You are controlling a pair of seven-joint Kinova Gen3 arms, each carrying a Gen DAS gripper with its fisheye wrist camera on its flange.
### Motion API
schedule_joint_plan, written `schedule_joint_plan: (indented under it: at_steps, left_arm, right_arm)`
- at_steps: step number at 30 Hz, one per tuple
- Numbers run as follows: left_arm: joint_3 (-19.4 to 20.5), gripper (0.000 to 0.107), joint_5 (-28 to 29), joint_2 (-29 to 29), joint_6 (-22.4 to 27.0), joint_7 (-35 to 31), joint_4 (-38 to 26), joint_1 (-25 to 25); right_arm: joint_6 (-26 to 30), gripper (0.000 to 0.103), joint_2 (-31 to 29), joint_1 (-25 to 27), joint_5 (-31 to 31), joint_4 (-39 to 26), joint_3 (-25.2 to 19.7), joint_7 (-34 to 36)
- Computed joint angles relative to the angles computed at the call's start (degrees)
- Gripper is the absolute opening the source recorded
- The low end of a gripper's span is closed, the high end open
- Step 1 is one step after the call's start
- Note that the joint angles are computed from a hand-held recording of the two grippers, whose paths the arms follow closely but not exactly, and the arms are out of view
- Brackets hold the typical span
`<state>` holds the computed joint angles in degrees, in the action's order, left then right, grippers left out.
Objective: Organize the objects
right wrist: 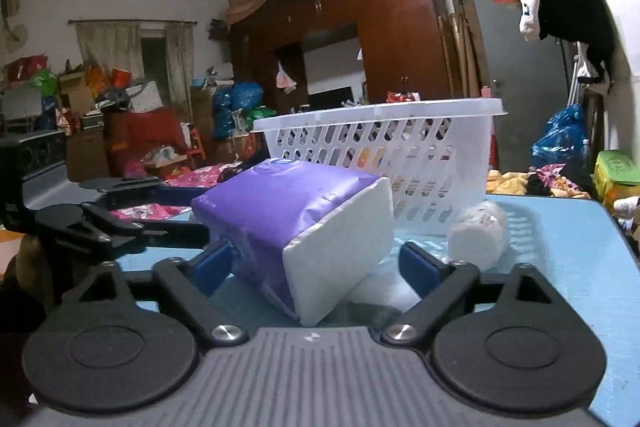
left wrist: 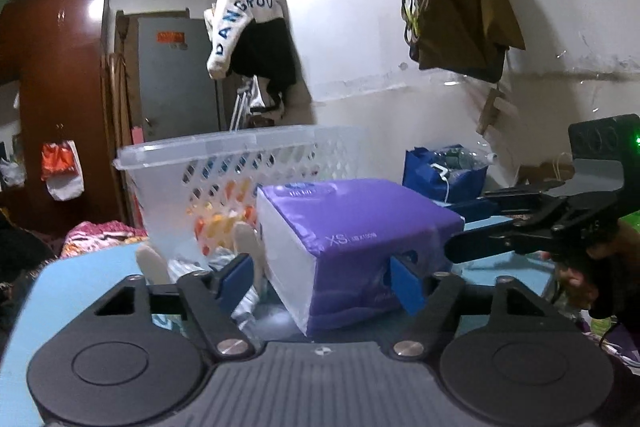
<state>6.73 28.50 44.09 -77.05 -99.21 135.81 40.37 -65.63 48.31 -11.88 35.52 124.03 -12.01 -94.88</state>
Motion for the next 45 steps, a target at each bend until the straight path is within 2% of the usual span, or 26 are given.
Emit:
schedule_joint_plan:
  at_steps: [1, 3, 4, 5, 6, 12, 17, 23, 28, 36, 39, 41, 45]
  left_arm:
    - [0.10, 0.071, -1.30, 0.15, 0.38, 0.50, 0.03, -0.66]
    - [0.20, 0.064, -4.27, 0.28, 0.85, 1.58, 0.30, -1.99]
    - [0.64, 0.061, -5.08, 0.25, 1.13, 1.70, 0.32, -2.64]
    - [0.29, 0.061, -4.95, 0.59, 0.65, 2.09, 0.39, -2.23]
    - [0.21, 0.061, -4.50, 1.03, -0.11, 2.07, 0.43, -1.79]
    - [0.39, 0.054, -6.09, 2.65, -4.11, 4.55, 1.96, -2.04]
    - [0.43, 0.052, -6.51, 4.06, -7.43, 5.83, 3.27, -1.83]
    - [0.58, 0.049, -9.76, 5.13, -12.00, 8.34, 5.57, -3.03]
    - [0.97, 0.048, -7.74, 5.39, -13.71, 7.81, 5.72, -1.56]
    - [1.11, 0.047, -5.46, 4.69, -17.16, 6.67, 6.50, 0.49]
    - [1.24, 0.047, -3.83, 2.38, -16.78, 4.85, 6.61, 1.39]
    - [1.50, 0.047, -1.99, -0.38, -14.66, 2.87, 6.16, 1.87]
    - [1.07, 0.047, -1.40, -7.68, -8.50, -1.74, 4.18, 0.54]
  right_arm:
    - [0.01, 0.084, 0.02, 0.09, 0.36, 0.19, 0.03, -0.04]
    - [0.78, 0.071, 0.06, 0.07, 1.48, -0.22, 0.24, -0.41]
    - [0.14, 0.068, 0.83, 0.15, 2.19, 0.60, 0.09, 0.43]
    - [0.44, 0.062, 0.97, 0.14, 2.57, 0.38, 0.03, 0.35]
    - [0.62, 0.061, 1.01, 0.07, 2.48, 0.30, -0.07, 0.32]
    - [-2.79, 0.058, 2.53, 1.74, 3.70, 1.41, -0.41, 0.76]
    - [-5.79, 0.056, 2.47, -0.45, -0.28, 3.19, 0.09, 5.62]
    - [-8.74, 0.055, 2.68, -0.49, -0.78, 4.66, 0.08, 7.66]
    - [-10.43, 0.054, 2.51, -0.97, -1.55, 5.51, 0.27, 9.42]
    - [-12.58, 0.052, 2.57, 0.08, 0.45, 5.76, 0.32, 9.17]
    - [-13.20, 0.052, 1.26, 0.35, 1.26, 5.92, 0.38, 9.05]
    - [-12.62, 0.052, -0.53, 0.40, 1.83, 5.57, 0.48, 8.36]
    - [-7.45, 0.052, -6.02, -0.42, 2.33, 2.73, 0.84, 5.58]
